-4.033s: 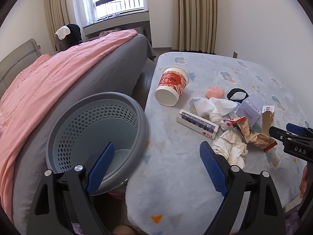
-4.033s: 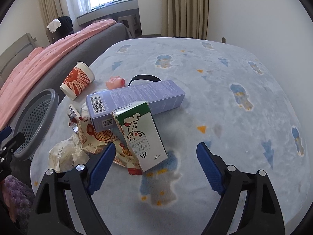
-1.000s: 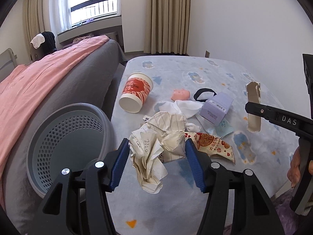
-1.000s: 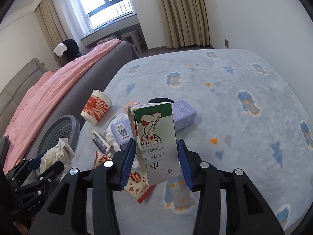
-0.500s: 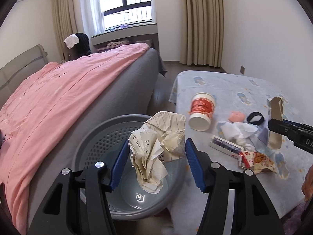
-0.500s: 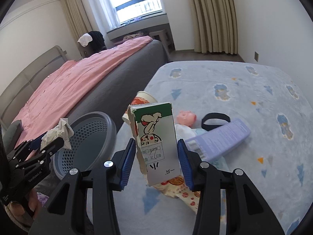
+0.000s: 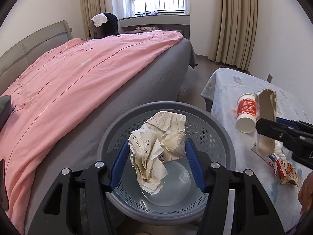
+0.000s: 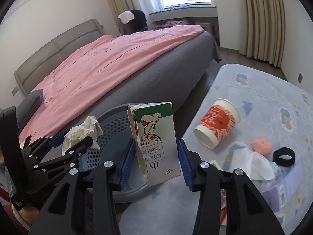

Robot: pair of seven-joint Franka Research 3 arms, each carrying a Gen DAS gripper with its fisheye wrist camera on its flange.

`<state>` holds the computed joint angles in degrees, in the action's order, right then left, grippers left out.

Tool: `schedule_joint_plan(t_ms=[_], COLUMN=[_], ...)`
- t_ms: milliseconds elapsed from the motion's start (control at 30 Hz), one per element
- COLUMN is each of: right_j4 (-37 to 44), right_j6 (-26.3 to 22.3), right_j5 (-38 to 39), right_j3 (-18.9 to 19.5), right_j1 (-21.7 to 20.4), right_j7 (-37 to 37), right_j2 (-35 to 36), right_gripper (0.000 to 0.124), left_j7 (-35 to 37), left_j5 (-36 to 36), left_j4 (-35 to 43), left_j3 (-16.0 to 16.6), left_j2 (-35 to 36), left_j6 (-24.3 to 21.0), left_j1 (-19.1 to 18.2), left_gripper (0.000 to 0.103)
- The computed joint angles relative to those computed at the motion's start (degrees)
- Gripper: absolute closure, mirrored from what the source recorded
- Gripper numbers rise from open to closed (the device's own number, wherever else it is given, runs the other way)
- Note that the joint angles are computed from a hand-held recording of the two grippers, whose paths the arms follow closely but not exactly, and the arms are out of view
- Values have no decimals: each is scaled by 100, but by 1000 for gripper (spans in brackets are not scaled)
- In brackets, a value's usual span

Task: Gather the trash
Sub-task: 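Carry tissue and carton over the wastebasket and open both tools to drop them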

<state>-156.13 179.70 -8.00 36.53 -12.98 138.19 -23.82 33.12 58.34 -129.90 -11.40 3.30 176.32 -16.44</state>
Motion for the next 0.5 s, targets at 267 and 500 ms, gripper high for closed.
schedule_joint_plan(t_ms=[267,500], right_j4=[595,493], right_j6=[64,292], right_j5=[-614,-1029], right_j3=[226,288], right_j1=[-281,-450], right_j7=[0,401], right_j2=[1084,1132], right_gripper=[79,66], left_j7=[554,368], left_j5=[-871,-742], left_j4=[-12,39], left_j3=[22,53], left_j2=[135,148], left_j6=[-164,-316], left_j1=[5,-42], left_gripper=[46,40])
